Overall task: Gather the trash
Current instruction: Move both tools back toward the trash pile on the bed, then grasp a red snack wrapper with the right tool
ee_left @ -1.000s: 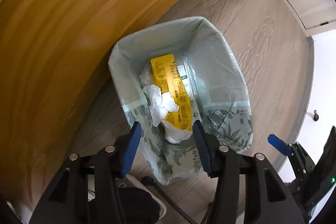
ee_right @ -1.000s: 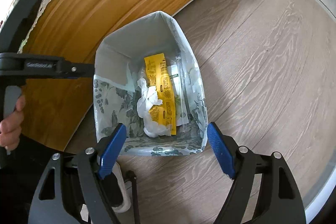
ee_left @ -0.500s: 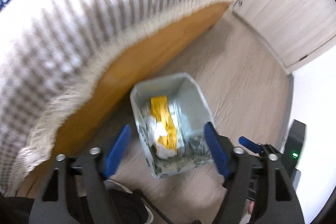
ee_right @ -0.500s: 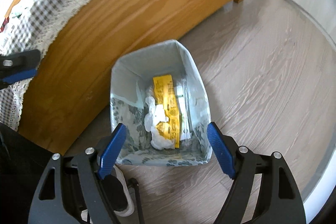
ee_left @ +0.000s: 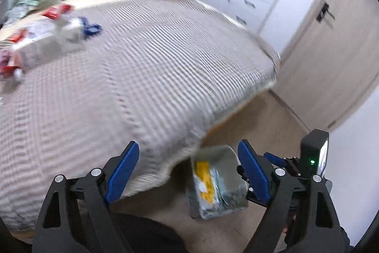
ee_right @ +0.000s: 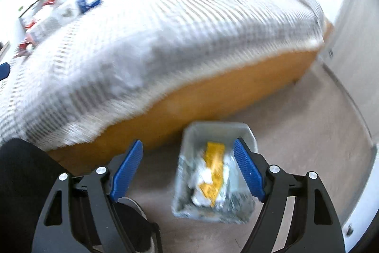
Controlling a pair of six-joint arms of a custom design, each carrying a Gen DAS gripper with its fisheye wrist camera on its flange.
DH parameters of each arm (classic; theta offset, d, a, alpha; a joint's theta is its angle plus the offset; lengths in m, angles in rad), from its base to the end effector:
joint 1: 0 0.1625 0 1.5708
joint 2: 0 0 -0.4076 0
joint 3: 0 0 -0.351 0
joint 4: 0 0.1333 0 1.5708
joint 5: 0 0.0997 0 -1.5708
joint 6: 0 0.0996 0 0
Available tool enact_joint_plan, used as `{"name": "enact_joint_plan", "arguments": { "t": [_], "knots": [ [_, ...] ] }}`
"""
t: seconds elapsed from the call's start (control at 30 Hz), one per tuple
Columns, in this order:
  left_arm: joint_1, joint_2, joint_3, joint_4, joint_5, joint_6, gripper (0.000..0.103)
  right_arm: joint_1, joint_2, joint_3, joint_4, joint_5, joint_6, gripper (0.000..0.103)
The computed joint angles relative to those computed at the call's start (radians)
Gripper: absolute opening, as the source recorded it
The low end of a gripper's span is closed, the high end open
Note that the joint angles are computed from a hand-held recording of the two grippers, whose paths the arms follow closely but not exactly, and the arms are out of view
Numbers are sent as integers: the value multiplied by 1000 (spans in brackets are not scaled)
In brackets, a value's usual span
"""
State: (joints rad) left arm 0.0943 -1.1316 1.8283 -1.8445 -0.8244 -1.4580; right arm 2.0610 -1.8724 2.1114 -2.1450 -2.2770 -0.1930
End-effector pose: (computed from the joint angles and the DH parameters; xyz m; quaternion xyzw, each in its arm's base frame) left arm -0.4823 -0.2474 0.1986 0.0850 0.9097 -0.3344 0.2313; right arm 0.2202 -0.2668 0.4298 0.2556 -0.8910 0.2053 0.3140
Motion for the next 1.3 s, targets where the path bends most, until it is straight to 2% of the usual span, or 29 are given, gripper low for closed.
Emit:
{"name": "enact_joint_plan", "arguments": {
  "t": [0.07, 0.17, 0.3, 0.33, 0.4, 0.5, 0.6, 0.73, 0.83, 0.93, 0.97, 1.17, 1.27, 1.3],
  "knots": [
    [-14, -58, 2, 109, 40, -46, 83, 64, 52, -16, -24, -5, 19, 76],
    [-40, -163, -1, 350, 105, -193, 83, 156, 149, -49, -58, -17, 29, 76],
    [-70, -369, 42, 576, 144, -495, 83, 255, 285, -102, -123, 26, -39, 76],
    [-81, -408, 35, 668, 149, -590, 83, 274, 317, -116, -144, 34, -61, 76],
    [-99, -459, 7, 878, 133, -755, 83, 325, 400, -144, -224, 44, -138, 76],
    [-121, -503, -42, 1168, 57, -928, 83, 382, 522, -206, -286, 50, -222, 75],
    [-155, -613, -40, 1331, -31, -1085, 83, 424, 645, -297, -269, 73, -299, 55],
    [-160, -743, -12, 1386, -70, -1198, 83, 460, 806, -393, -301, 86, -442, 53],
    [-129, -791, 3, 1360, -59, -1182, 83, 474, 919, -468, -280, 89, -551, 53],
    [-76, -832, 22, 1292, -30, -1133, 83, 487, 1018, -526, -296, 55, -663, 52],
    [-53, -833, 24, 1273, -16, -1120, 83, 487, 1041, -548, -285, 49, -674, 50],
    [-40, -845, -11, 1379, -23, -1185, 83, 491, 1177, -663, -226, -21, -755, 42],
    [-42, -859, -13, 1378, -20, -1175, 83, 485, 1222, -719, -191, -27, -763, 34],
    [-38, -861, -12, 1373, -17, -1164, 83, 485, 1227, -726, -190, -18, -777, 28]
  ]
}}
